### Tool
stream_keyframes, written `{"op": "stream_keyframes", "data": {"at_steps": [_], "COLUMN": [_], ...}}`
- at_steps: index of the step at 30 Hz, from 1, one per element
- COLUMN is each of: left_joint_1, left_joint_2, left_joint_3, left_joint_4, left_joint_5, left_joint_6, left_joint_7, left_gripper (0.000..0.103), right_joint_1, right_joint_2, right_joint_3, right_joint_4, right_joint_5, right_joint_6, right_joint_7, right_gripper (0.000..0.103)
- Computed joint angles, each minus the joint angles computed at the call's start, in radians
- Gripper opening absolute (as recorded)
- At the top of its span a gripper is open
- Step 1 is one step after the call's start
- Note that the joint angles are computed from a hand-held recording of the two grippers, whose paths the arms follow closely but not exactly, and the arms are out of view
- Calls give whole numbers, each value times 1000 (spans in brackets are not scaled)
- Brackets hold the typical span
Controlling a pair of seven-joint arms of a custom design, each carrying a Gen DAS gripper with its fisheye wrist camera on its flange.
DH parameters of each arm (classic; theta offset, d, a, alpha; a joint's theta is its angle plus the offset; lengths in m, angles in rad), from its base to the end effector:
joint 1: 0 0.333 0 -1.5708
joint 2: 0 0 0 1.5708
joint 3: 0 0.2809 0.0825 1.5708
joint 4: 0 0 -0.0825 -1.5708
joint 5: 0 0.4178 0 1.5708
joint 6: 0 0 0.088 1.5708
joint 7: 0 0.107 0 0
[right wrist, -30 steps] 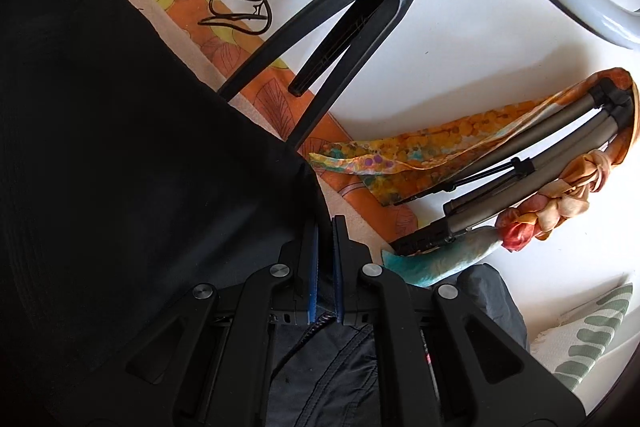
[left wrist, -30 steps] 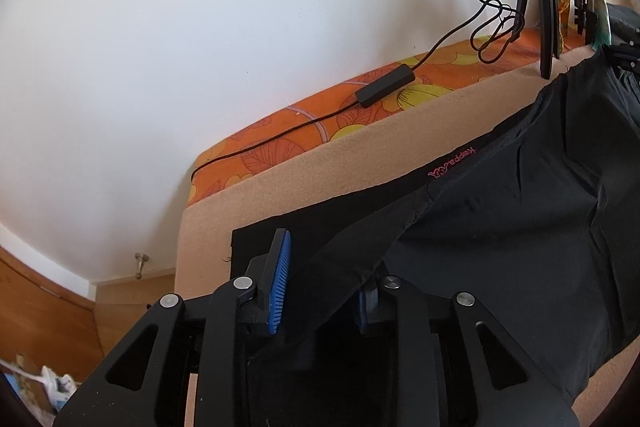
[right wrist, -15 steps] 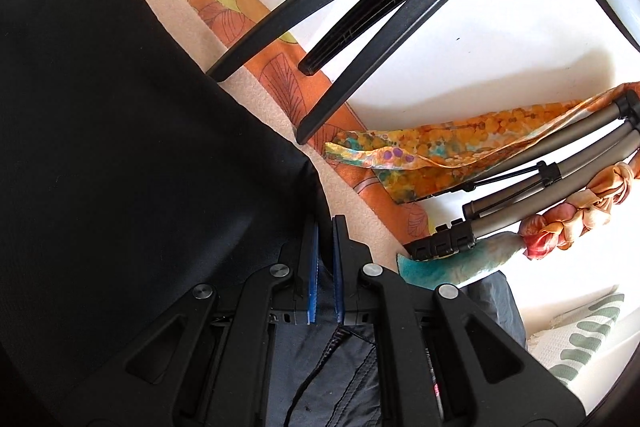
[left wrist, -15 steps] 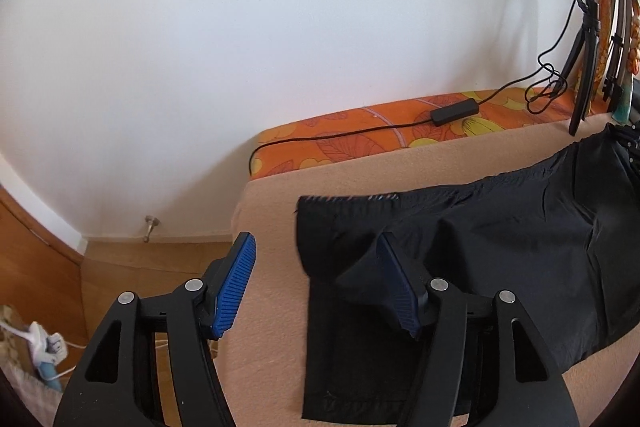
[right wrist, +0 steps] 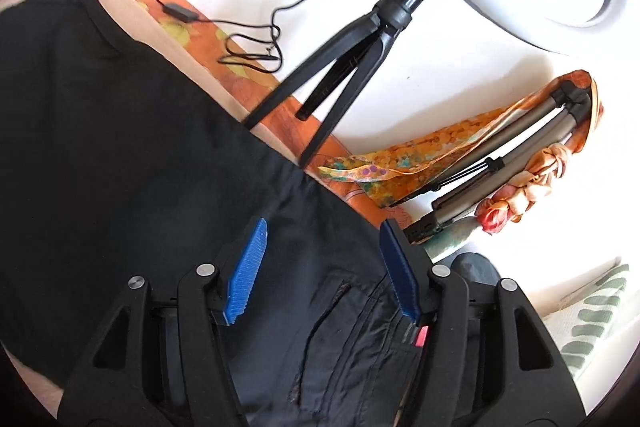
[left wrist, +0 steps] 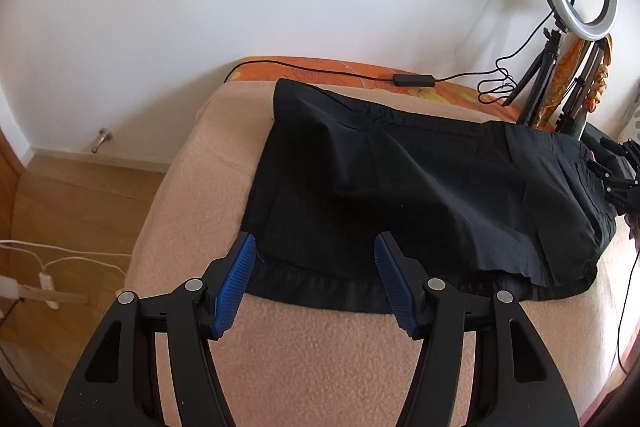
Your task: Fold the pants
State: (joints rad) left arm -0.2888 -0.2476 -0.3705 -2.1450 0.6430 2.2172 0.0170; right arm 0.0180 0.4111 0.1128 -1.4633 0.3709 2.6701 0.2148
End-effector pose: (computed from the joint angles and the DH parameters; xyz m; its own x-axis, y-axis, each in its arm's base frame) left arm 0.4455 -0.3314 0.4940 0.4902 -0.8599 0.1421 -0.6205 -0.4588 -0.6360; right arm 0.7450 0.0725 0.4985 0.7022 -0.4575 0.5455 -0.1489 -0.8436 -0.5158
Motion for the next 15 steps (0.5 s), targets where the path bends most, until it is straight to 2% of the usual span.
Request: {"op": "stream_keyframes", "data": {"at_steps": [2, 5, 7, 11, 13, 15], "left_joint_1": [-1, 25, 57, 111, 148, 163], "left_joint_2": [-15, -48, -52, -23, -22, -24], "left_joint_3": [-11, -22, -39, -61, -89, -103], "left_joint_4": [-27, -91, -105, -102, -109, -120], "left_joint_5": [8, 52, 97, 191, 285, 343], "left_joint_6": [60, 242, 336, 455, 494, 500], "left_joint_7": [-99, -312, -450, -657, -847, -1007], "left_gripper": [61, 61, 61, 61, 61, 61], "right_joint_1": [-47, -69, -73, -66, -63, -69], "right_joint_2": [-96, -222, -305, -448, -501, -539], "right_joint_3": [23, -12, -48, -133, -178, -221], "right_joint_4": [-81, -180, -252, -377, -413, -433], "right_joint_5": [86, 181, 223, 235, 238, 252], "right_joint_6": [-106, -275, -355, -461, -531, -590], "right_joint_7": [-35, -42, -41, -14, 18, 45], "right_gripper": [64, 64, 64, 65, 67, 69]}}
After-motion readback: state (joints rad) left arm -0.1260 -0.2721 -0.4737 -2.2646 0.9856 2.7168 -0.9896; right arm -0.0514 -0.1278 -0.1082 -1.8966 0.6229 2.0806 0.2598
